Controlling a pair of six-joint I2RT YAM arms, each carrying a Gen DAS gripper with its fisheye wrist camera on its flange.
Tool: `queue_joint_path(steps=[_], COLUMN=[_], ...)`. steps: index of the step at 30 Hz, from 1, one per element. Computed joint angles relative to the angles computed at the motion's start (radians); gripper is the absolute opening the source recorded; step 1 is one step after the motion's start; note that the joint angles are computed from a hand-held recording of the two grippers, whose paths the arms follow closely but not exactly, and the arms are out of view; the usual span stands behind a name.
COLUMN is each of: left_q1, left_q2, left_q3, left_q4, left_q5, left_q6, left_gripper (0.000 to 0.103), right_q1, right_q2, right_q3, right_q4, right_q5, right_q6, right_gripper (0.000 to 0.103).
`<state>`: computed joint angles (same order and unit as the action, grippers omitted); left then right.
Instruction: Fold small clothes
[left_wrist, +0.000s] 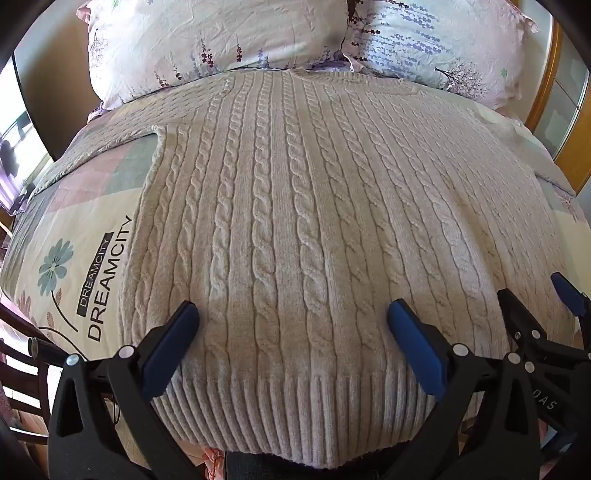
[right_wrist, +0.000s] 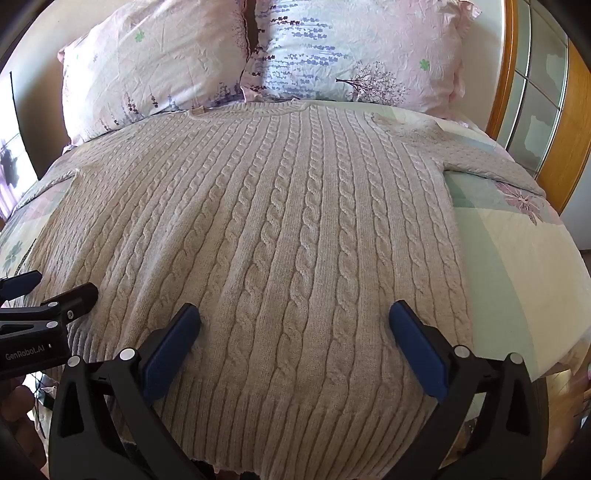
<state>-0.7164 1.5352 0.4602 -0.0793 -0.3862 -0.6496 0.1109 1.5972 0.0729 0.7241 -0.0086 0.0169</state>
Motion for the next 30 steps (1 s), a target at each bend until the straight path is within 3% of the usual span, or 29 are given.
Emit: queue_joint_path(steps=[30], left_q1=[-0.002], left_q2=[-0.001], left_q3=[-0.005], left_q4=[0.01], left_q5=[-0.007], left_q6=[0.001], left_gripper=[0.101], right_q1=[-0.001], right_q2=[0.001], right_q3=[-0.004], right_q4=[0.008], right_q5=[0.0], right_q6=[-0.002], right_gripper=[0.102])
